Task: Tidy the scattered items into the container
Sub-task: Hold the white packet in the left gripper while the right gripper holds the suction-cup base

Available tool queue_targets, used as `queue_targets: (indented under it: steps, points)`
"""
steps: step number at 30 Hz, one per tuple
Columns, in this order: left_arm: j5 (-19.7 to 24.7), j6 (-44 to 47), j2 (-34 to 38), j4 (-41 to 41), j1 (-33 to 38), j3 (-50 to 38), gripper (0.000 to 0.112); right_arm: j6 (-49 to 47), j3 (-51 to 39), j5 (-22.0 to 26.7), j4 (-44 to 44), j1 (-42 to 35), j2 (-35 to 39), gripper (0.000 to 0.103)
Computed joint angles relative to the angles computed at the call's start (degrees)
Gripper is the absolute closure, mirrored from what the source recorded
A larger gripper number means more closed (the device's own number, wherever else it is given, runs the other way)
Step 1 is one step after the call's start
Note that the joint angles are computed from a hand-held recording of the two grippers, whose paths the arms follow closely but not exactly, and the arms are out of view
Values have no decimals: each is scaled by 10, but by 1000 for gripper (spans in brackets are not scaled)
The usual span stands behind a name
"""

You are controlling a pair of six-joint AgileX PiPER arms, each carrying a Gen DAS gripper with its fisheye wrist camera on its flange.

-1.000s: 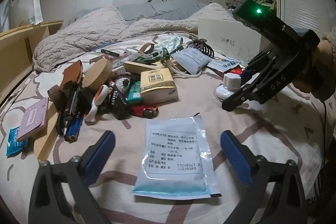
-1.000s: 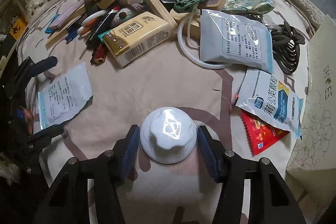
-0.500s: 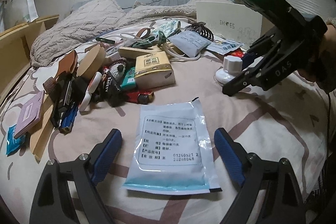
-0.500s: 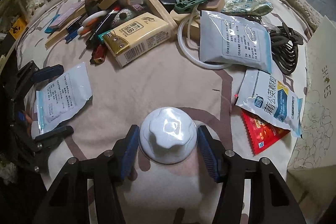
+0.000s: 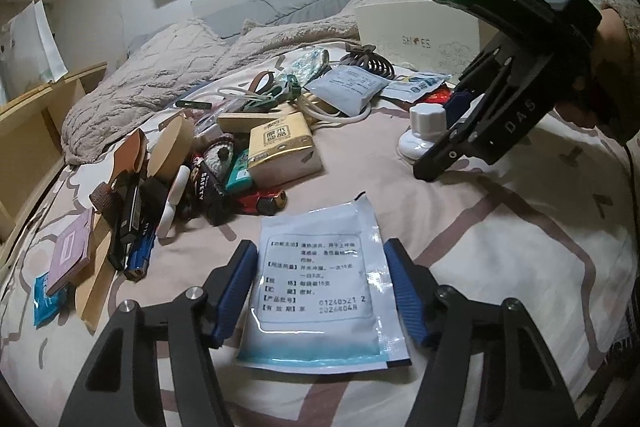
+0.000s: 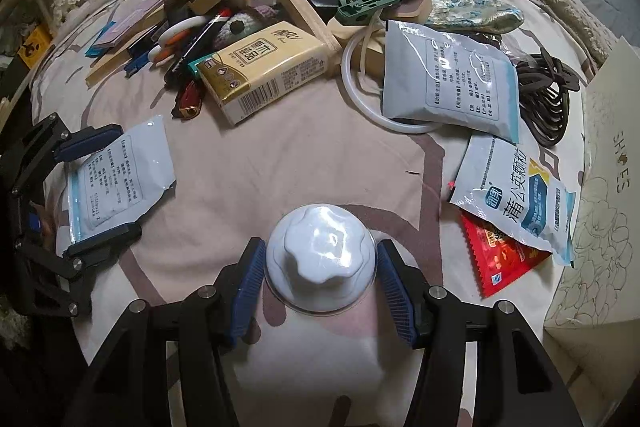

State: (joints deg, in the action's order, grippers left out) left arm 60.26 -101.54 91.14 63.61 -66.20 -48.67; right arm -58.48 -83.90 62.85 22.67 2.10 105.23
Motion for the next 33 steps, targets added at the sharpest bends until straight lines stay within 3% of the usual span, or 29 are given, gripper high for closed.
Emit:
queue_targets:
  steps: [16,20,27,31,33]
  points:
    - [-13,-24,-17,-9,3,6,52,25,-9,3,-28,19,-11,50]
    - [-15,-39,-29,-8,4,11,59,16,-17,14,-21,15,-9,50]
    - [-6,-29,-23,-18,0,2,60,7,-18,21,-15,13,-13,50]
    - [4,-15,-20,-30,0,-6,48,4,-7,19,-15,10,-18,50]
    - [10,-13,-23,-30,-3,-8,34,-3,-1,19,-13,4,-22,50]
